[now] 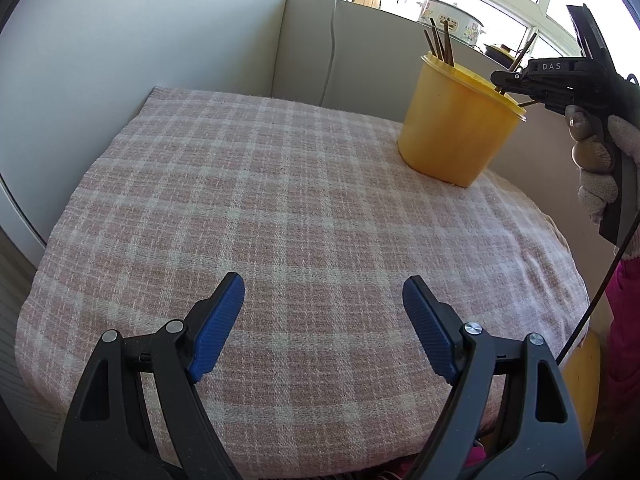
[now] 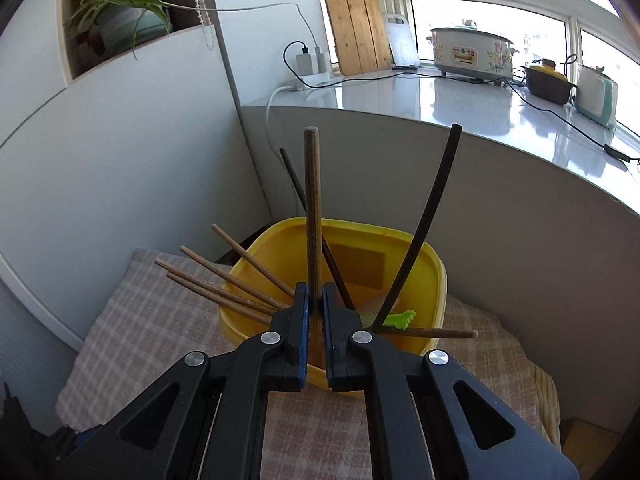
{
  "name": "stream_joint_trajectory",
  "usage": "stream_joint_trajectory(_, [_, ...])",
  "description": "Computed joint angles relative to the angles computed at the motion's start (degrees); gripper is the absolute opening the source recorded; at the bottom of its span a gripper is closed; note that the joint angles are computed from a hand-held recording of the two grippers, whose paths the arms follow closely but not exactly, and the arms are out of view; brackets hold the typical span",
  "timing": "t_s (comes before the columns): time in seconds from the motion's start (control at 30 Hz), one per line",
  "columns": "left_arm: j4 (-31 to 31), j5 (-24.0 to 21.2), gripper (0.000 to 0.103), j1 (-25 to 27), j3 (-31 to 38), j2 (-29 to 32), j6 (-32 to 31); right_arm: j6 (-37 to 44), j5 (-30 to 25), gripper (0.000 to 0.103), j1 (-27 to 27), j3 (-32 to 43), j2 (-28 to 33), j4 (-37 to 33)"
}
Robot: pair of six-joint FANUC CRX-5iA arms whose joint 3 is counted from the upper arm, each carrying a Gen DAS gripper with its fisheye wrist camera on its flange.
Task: Organize utensils
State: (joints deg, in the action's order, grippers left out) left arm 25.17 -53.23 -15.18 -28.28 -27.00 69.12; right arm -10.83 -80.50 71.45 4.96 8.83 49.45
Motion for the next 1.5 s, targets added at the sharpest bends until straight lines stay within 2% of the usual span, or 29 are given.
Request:
stream_joint_trajectory(0.13, [-0.1, 1.2, 0.084, -0.7, 0.5, -0.1, -0.4, -1.0, -0.6, 0.005, 1.3, -0.3, -0.5, -1.2])
stream_joint_trajectory(0.2, [0.0, 1.9, 0.084, -1.2, 0.8, -0.1, -0.5, -1.8, -2.3, 0.010, 2.5, -0.4, -0.3, -0.9])
stream_joint_trajectory(0.27, [0.3, 2.7, 0.084, -1.7, 1.2, 0.0, -0.8, -2.6, -4.4, 0.029, 3.8, -0.3, 0.1, 0.2])
stream_joint_trajectory(0.3, [0.4, 3.1, 0.084, -2.0, 1.4, 0.2, -0.9, -2.8, -5.6, 0.033, 4.5, -0.1, 0.4, 0.7])
stream_joint_trajectory(0.5, [1.1, 5.4, 0.084, -3.7, 2.6, 0.8, -1.0, -4.6, -9.0, 0.037, 7.5, 0.0, 1.2, 1.7])
stream_joint_trajectory(0.57, [1.1, 6.2, 0.084, -4.3, 3.1, 0.9, -1.0, -5.9, -9.6, 0.044, 8.3, -0.5, 1.1, 1.7])
stream_joint_trajectory(0.67, [0.6, 8.0, 0.084, -5.3, 3.7, 0.6, -0.9, -7.6, -11.3, 0.048, 9.5, -0.7, 1.3, 1.7])
stream_joint_trajectory(0.73, [-0.1, 9.5, 0.089, -5.9, 4.0, 0.2, -0.6, -8.4, -13.0, 0.050, 10.3, -0.4, 1.8, 1.7])
stream_joint_trajectory(0.8, [-0.2, 11.5, 0.099, -6.3, 4.0, -0.5, -0.7, -8.9, -14.6, 0.056, 10.9, 0.1, 2.3, 1.6])
stream_joint_trajectory(0.87, [-0.9, 13.9, 0.102, -6.9, 3.9, -1.4, -0.3, -9.6, -15.9, 0.071, 11.5, 0.5, 2.8, 1.9])
stream_joint_trajectory(1.0, [-4.3, 16.0, 0.103, -7.9, 5.2, -2.3, 2.2, -9.9, -18.9, 0.075, 12.4, 2.0, 4.3, 2.4])
stream_joint_trajectory(1.07, [-6.6, 15.7, 0.103, -8.4, 6.4, -2.1, 3.7, -10.6, -19.4, 0.080, 12.6, 2.2, 4.7, 2.9])
stream_joint_trajectory(1.23, [-15.2, 15.0, 0.103, -11.0, 9.5, -1.4, 9.8, -10.5, -21.7, 0.082, 13.0, 3.1, 5.8, 3.2])
stream_joint_trajectory(1.4, [-15.8, 13.8, 0.103, -11.2, 10.1, -0.8, 11.2, -11.4, -22.7, 0.085, 13.3, 3.2, 6.2, 3.6])
stream_joint_trajectory(1.5, [-19.4, 13.0, 0.103, -12.2, 11.4, -0.2, 14.2, -12.1, -23.0, 0.086, 13.5, 3.0, 6.4, 3.8])
